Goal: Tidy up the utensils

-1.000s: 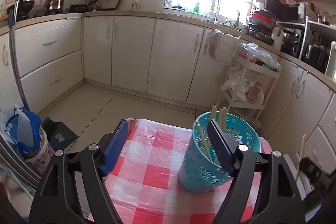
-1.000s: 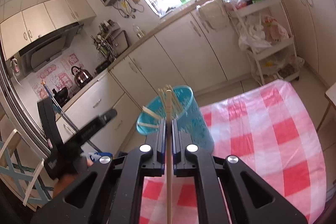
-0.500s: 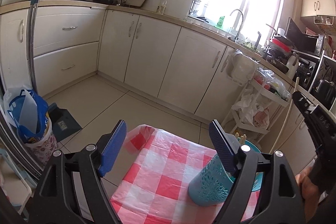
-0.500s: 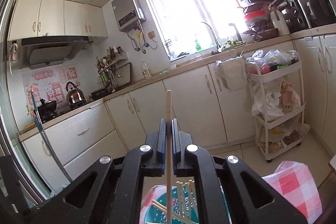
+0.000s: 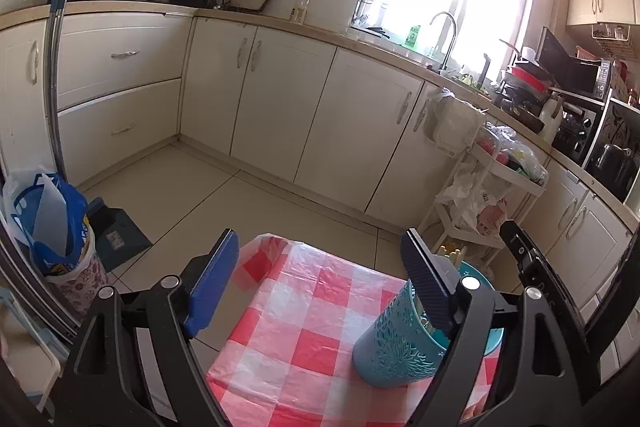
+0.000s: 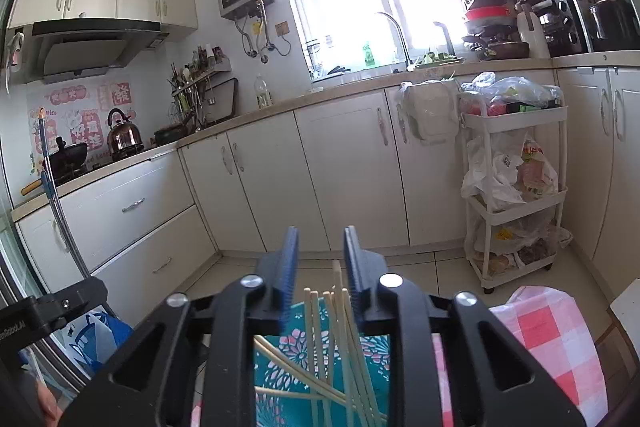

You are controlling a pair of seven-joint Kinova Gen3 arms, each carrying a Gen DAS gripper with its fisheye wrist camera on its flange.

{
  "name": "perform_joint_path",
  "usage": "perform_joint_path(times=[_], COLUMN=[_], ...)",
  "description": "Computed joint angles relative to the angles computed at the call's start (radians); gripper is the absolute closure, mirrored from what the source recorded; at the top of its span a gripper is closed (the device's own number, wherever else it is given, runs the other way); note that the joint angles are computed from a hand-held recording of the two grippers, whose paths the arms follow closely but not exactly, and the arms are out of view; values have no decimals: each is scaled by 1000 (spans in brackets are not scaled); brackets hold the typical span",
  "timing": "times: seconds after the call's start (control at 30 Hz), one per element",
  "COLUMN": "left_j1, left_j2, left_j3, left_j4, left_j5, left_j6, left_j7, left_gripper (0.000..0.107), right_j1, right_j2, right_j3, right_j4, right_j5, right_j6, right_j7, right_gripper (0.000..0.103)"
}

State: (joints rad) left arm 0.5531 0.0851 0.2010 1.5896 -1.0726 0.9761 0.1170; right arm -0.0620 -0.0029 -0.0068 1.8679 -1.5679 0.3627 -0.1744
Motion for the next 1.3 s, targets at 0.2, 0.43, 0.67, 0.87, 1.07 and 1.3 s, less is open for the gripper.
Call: perform_joint_path(times=[0.2, 0.43, 0.67, 0.87, 1.07, 1.3], left_j1=[9, 53, 158, 325, 510, 693], left_j2=[-3, -35, -71, -72, -35, 22], left_j3=[9, 53, 188, 251, 311, 349], left_j4=[-9, 7, 13, -44, -186, -339], left_j5=[27, 112, 77, 88, 58, 37], left_j6=[21, 110, 360, 604, 841, 1041], left_j7=[-48, -114, -70, -36, -32, -10], left_gripper=[21, 15, 12, 12, 12, 12], right_j1=[250, 474, 271, 142, 85, -3], right_j2=[-134, -309, -481, -651, -759, -873], right_j3=[-144, -173, 50, 143, 179, 198], right_j4=[77, 149, 169, 125, 3, -159], right_j5=[244, 529, 813, 1028, 1119, 1220], right_j6=[113, 338, 446, 587, 797, 1025], right_j7=[-243, -501, -769, -983, -1096, -1233], right_gripper=[56, 33, 30, 15, 7, 7])
